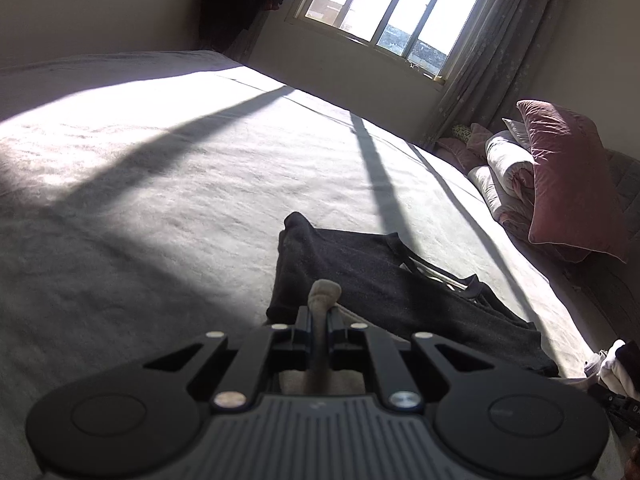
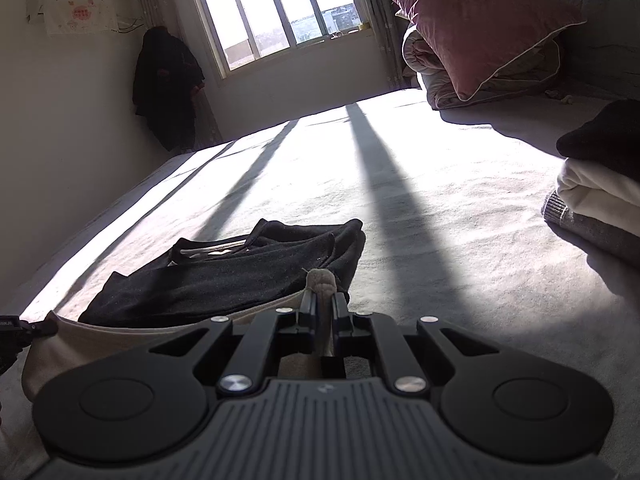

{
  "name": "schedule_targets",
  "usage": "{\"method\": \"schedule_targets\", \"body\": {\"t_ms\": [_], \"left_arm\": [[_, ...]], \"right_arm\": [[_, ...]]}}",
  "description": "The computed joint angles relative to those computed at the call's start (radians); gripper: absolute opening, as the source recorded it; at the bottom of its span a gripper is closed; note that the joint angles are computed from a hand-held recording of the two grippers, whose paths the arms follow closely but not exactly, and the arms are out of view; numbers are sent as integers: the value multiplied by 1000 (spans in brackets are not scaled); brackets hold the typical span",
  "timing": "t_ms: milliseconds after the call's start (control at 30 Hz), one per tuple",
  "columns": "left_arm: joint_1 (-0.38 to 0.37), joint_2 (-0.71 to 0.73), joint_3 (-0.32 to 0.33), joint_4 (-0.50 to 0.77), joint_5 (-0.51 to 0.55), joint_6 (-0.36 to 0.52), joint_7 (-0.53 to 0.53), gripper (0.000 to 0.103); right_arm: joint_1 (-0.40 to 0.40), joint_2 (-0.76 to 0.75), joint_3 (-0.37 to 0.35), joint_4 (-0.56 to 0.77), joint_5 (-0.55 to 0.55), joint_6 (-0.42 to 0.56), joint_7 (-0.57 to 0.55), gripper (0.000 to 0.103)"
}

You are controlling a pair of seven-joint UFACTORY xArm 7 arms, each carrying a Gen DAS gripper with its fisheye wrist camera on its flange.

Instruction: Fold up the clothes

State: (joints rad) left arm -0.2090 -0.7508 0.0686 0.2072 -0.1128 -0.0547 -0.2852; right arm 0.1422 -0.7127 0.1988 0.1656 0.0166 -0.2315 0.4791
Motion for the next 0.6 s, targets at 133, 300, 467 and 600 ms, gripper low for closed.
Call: {"method": "schedule_targets", "body": {"t_ms": [133,300,467,600], "left_arm": [[54,118,-57,36,24,-3,-1,8],[153,166,-168,6,66,-109,-5,16],[47,70,-15,-7,46,-4,-7,42],[-44,-75,133,-23,-30,151,23,47]], "right_arm": [[-21,98,6,37,6,7,5,9],[-102,153,105,30,28,-22,29,9],[-29,10,25,15,22,143,34,30],[87,-172,-121,-16,54,329,45,43]]}}
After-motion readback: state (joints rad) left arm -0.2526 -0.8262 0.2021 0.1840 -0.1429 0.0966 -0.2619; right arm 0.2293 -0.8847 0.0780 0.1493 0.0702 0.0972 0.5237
